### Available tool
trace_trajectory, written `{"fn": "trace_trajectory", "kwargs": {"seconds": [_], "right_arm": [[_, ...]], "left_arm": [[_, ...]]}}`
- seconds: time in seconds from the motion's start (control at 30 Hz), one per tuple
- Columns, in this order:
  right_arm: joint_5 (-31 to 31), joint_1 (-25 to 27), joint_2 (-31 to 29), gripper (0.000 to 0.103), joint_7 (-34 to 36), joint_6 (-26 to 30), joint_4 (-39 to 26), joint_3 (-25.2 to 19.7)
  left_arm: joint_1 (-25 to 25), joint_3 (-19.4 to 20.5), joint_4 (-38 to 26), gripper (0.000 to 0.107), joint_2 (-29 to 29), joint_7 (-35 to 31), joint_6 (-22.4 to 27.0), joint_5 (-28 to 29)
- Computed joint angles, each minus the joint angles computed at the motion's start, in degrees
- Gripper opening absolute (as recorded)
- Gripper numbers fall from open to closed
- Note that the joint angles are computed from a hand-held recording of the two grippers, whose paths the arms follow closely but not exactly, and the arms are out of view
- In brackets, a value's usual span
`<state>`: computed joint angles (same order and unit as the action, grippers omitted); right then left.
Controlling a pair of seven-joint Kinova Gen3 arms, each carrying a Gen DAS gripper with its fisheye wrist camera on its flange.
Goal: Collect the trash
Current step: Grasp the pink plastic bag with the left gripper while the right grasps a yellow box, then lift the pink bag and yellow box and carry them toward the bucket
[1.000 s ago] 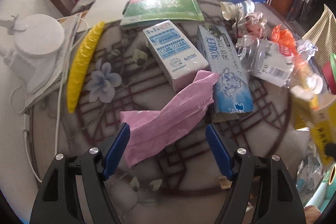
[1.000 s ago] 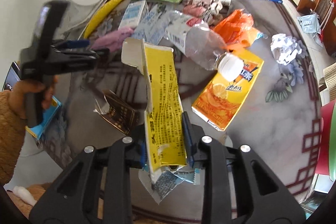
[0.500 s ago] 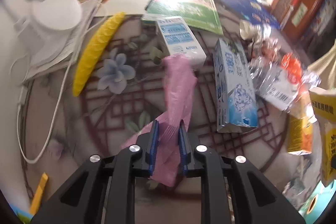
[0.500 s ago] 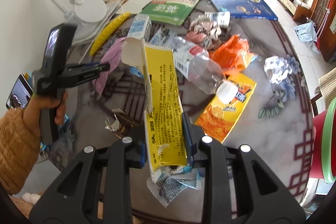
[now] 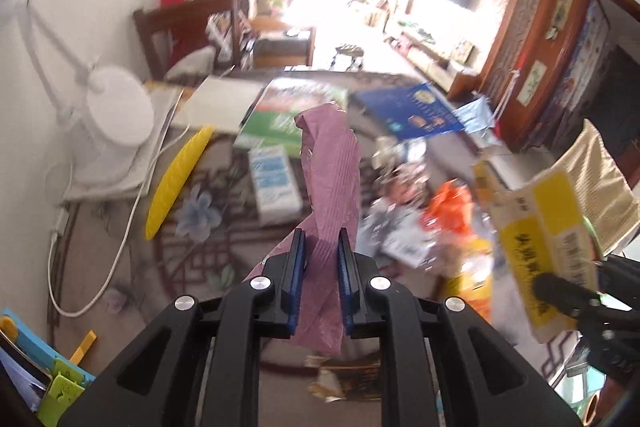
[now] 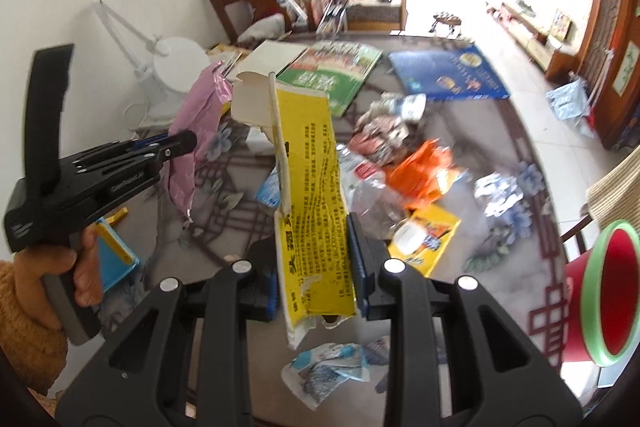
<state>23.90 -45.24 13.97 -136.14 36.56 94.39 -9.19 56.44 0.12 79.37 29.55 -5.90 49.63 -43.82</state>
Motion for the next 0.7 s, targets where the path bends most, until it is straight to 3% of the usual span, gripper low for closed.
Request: {"fn": "trace_trajectory", "kwargs": {"seconds": [0.27,0.7], "right_arm": [[7.44,-0.48,-3.72,0.028,-9.70,0.72,3.58,1.12],[10.82,3.09,-6.15,0.028,-14.11,2.32,6.92,-1.36]], "left_arm": [[3.08,-0.37,-6.72,0.013,2.58,-2.60,2.86,-2.50],[3.22,-0.37,-12.00,0.013,5.65,-8.27,2.84,3.27]]}}
